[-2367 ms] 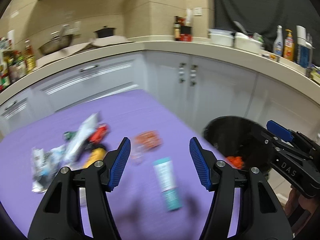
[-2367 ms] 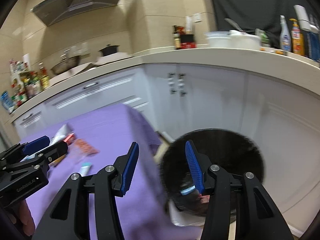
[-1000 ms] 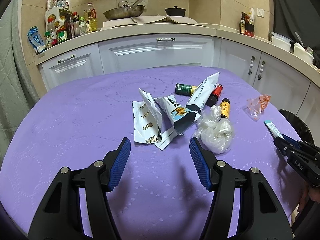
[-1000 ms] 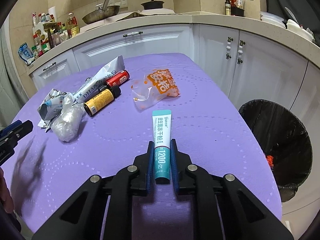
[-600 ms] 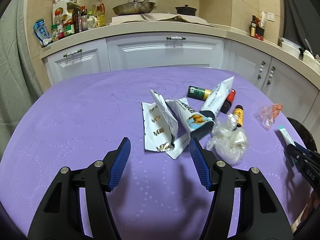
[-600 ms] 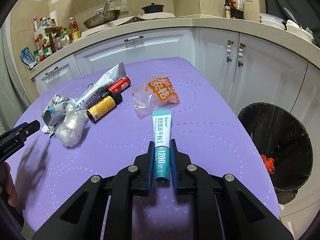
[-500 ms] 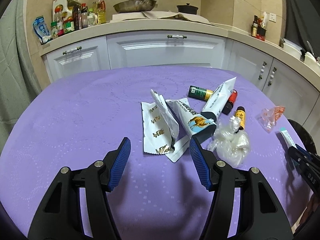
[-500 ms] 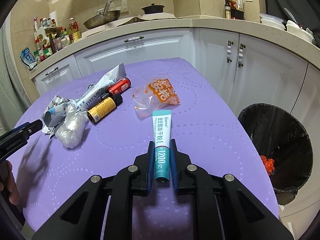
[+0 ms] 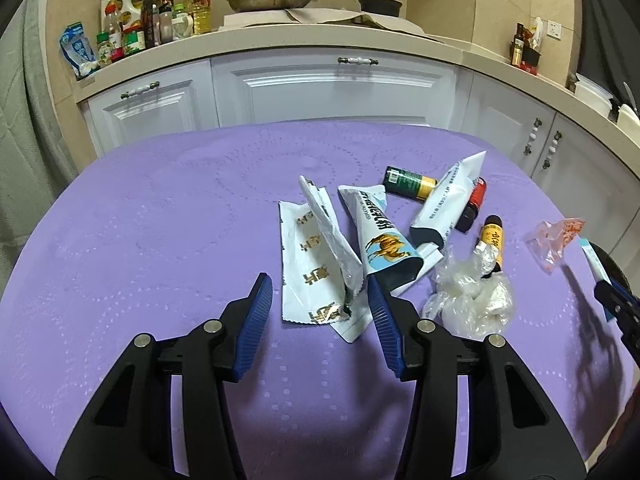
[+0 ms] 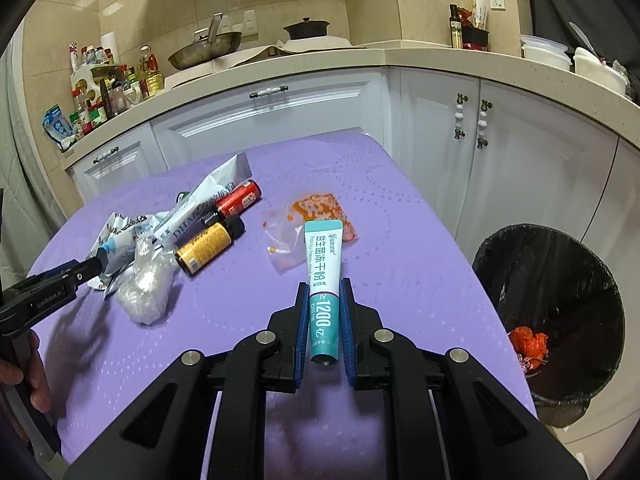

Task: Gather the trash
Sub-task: 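Grasp the white printed wrapper with the left tool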

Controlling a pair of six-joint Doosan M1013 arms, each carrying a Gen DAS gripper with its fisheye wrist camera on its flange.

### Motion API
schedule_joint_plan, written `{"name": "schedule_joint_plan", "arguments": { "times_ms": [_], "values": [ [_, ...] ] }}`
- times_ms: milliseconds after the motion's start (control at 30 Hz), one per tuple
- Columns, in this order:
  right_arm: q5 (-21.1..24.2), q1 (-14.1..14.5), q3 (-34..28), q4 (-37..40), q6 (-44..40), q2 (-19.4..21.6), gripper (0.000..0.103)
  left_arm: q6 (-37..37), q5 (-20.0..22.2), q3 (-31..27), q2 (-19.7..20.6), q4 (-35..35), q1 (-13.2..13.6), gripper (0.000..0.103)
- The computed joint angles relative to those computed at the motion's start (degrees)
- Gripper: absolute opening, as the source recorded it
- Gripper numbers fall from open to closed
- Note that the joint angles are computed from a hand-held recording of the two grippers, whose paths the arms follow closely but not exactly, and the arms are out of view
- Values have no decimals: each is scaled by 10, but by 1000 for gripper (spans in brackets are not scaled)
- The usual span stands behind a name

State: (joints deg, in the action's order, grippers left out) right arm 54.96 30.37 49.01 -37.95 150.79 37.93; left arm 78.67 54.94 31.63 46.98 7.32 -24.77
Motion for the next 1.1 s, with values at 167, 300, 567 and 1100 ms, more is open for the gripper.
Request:
{"name": "schedule_joint_plan", "arguments": {
  "times_ms": [167,300,567,1100],
  "values": [
    [-7,-2,0,0,-3,-1,16,-9,1,16,-12,-16,8,48],
    [-10,-3,-4,6,-7,2,16,-16,-3,13,-12,-19,10,48],
    [-12,-4,-5,10,-11,4,16,-19,-11,-7,-7,-45,12,49],
    [-11,-5,-4,13,-11,4,16,-36,56,-106,53,-16,7,49]
  ]
}}
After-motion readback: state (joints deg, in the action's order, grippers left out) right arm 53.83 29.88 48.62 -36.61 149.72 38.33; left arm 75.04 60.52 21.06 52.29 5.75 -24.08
